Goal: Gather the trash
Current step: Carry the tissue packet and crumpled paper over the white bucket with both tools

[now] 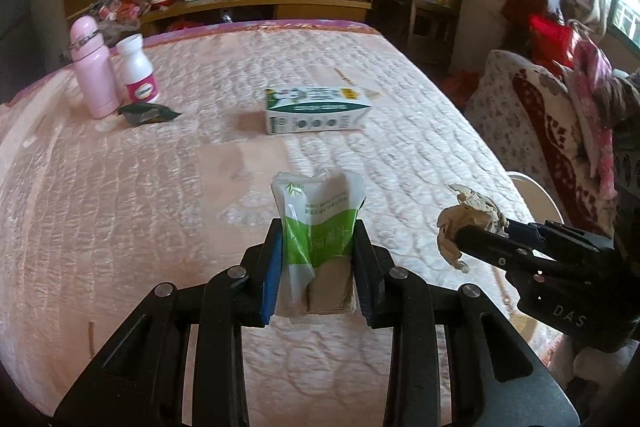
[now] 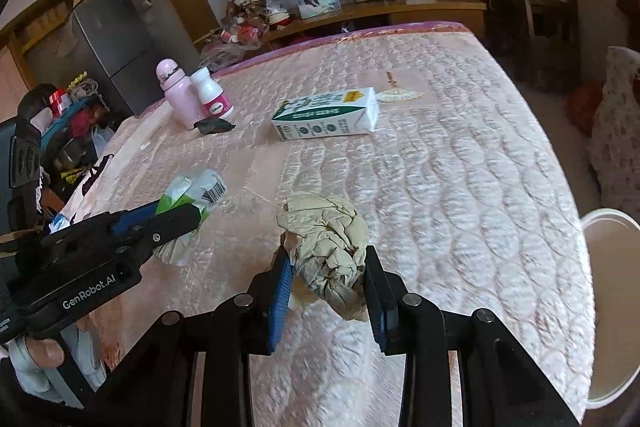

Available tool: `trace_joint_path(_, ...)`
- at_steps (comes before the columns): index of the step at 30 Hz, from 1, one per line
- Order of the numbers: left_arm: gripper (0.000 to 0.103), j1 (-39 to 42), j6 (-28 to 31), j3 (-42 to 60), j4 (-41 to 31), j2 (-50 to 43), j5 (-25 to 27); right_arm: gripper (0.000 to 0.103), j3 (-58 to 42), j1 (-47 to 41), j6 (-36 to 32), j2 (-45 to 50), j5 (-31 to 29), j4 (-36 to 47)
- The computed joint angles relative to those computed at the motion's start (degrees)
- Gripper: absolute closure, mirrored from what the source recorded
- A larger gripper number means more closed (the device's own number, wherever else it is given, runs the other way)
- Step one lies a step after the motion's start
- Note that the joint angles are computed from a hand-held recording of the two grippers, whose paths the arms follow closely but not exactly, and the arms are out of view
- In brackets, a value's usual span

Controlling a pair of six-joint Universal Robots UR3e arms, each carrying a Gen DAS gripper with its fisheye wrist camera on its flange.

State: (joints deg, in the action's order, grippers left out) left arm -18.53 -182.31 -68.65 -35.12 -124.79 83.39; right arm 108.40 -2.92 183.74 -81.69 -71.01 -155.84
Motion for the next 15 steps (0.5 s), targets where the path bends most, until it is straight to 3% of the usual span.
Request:
trace_joint_path(9,0.074,-4.83,-0.25,4.40,-1.63,-2.14,0.29,0.071,8.86,-5.79,-2.23,-9.85,1.14,1.31)
trace_joint_path(15,0.074,-8.45,-0.48,12.90,-5.52,-6.85,-0.60,0.071,14.49,-11.63,-4.94,-17.71,2.19,4.13)
